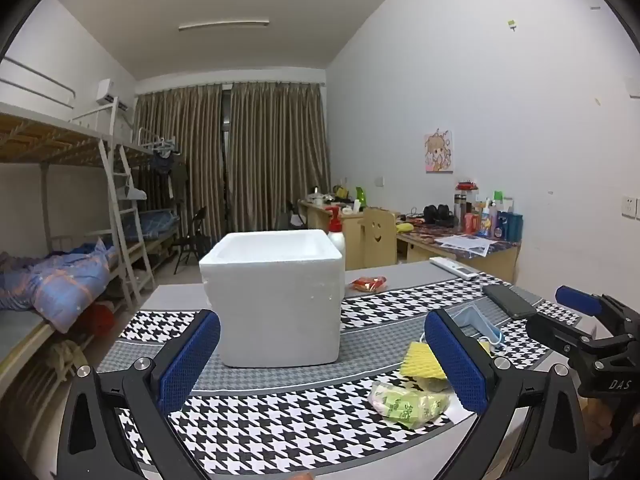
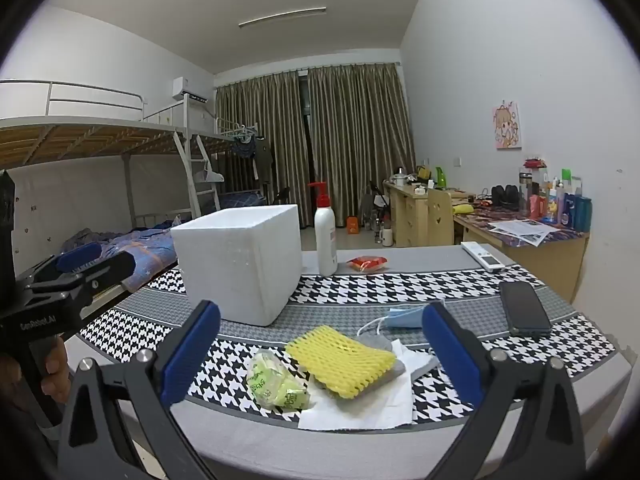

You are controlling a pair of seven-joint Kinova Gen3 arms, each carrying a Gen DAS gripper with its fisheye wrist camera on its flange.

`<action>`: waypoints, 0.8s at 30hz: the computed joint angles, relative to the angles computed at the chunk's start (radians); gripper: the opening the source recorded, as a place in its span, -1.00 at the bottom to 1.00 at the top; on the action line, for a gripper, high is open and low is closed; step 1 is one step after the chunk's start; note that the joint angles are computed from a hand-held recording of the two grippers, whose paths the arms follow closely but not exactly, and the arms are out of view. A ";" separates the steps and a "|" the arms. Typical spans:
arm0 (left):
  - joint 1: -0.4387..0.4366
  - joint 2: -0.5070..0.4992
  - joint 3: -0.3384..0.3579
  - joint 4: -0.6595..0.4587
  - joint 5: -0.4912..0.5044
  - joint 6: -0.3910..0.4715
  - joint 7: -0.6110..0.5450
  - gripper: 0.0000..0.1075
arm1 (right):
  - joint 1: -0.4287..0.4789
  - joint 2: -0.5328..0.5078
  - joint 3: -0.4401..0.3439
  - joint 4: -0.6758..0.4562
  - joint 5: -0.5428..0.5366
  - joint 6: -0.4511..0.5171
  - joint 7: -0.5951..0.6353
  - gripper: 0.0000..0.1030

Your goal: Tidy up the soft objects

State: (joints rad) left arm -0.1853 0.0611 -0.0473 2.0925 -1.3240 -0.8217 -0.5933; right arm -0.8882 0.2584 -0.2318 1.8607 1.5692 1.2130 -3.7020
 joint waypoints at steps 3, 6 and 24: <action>0.009 0.009 -0.003 -0.006 0.004 0.000 -0.010 0.90 | -0.002 0.001 0.000 0.000 0.003 0.006 -0.008 0.99; -0.007 0.010 0.000 0.006 0.029 -0.035 -0.019 0.90 | -0.004 0.001 -0.001 -0.001 0.002 0.010 -0.007 0.99; -0.001 0.000 0.002 0.016 0.045 -0.014 -0.049 0.90 | -0.005 -0.010 -0.004 -0.007 -0.010 0.017 0.008 0.99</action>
